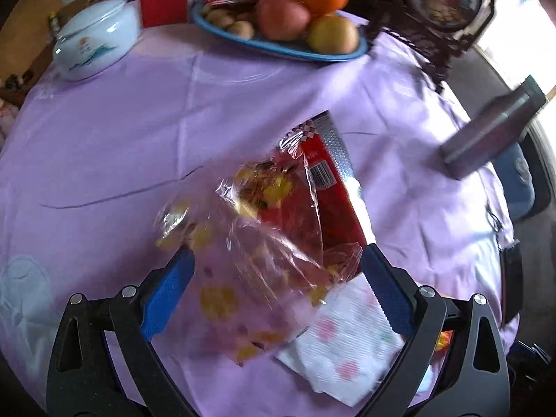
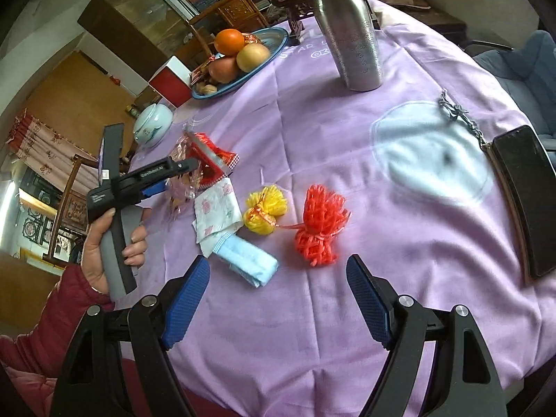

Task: Collect trash
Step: 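Return both tools to the table, then grasp the clear floral wrapper with the left tool while the right tool grasps the blue face mask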

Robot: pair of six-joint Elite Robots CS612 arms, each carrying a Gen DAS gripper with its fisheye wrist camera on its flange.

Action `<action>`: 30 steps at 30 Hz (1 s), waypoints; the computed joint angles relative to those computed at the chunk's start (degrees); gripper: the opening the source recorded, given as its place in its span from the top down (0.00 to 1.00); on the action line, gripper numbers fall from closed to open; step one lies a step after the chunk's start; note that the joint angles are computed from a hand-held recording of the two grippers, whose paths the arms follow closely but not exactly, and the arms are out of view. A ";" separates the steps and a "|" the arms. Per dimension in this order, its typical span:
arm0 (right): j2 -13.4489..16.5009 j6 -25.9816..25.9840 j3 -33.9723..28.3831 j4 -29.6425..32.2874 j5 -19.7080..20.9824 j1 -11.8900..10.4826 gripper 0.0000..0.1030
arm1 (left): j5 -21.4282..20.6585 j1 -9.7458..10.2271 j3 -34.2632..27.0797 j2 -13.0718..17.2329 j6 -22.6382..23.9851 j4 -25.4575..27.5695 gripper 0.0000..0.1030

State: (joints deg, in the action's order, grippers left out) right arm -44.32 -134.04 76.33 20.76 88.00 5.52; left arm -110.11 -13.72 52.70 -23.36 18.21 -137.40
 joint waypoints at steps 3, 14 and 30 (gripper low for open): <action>1.10 -1.98 -1.94 1.31 -1.35 -0.09 0.23 | -0.77 1.45 0.00 0.29 -0.51 -1.62 0.17; 6.34 -10.52 -11.65 7.70 -6.43 -0.16 0.23 | 3.30 7.26 6.55 -3.11 -6.87 -2.40 0.21; 5.19 -7.19 -6.35 5.83 -5.71 -2.29 0.25 | 2.31 6.46 15.90 -8.56 -6.75 -8.85 0.20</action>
State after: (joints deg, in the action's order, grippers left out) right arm -39.13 -141.22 69.99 26.60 82.29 3.23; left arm -107.79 -7.26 68.61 -31.92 11.47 -146.25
